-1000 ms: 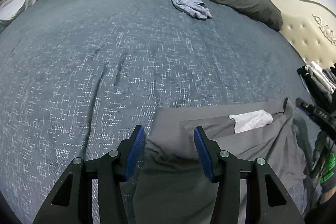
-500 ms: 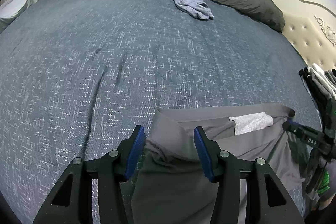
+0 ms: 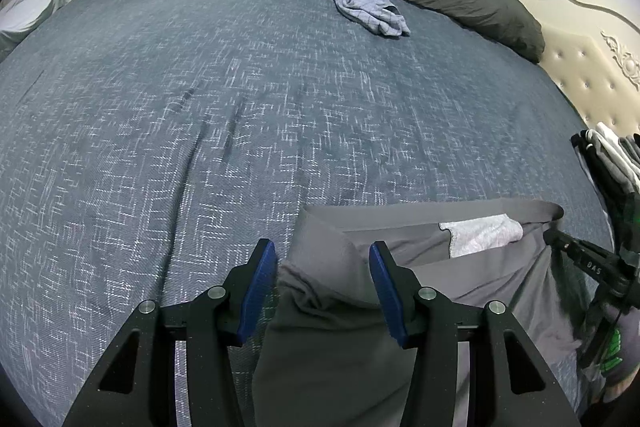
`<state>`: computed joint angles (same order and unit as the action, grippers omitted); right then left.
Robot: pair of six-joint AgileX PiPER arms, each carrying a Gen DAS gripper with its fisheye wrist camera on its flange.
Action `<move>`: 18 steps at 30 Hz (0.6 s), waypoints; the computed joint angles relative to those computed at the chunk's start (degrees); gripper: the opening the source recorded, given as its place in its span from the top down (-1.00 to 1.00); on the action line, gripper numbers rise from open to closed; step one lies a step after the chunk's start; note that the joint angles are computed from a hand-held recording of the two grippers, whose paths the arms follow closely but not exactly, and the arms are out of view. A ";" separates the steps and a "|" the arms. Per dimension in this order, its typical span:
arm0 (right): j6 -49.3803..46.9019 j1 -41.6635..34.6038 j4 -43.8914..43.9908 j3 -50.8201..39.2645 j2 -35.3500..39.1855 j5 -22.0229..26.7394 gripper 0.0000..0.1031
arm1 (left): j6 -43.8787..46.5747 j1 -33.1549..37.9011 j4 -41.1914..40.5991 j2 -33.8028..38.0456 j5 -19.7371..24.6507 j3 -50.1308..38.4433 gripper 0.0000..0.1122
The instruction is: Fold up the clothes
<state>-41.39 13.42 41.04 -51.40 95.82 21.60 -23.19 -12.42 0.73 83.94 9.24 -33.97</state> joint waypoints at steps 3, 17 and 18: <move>-4.10 -0.42 5.35 0.80 -1.42 -0.07 0.98 | 0.42 0.51 -0.25 -0.50 -0.21 0.30 0.05; 3.09 1.29 -2.56 -1.19 1.18 2.76 0.03 | 2.04 0.53 -1.72 -1.18 -0.37 0.69 0.05; 3.37 1.33 -3.01 -1.32 1.49 2.97 0.03 | 2.70 0.67 -2.37 -1.17 -0.40 0.74 0.05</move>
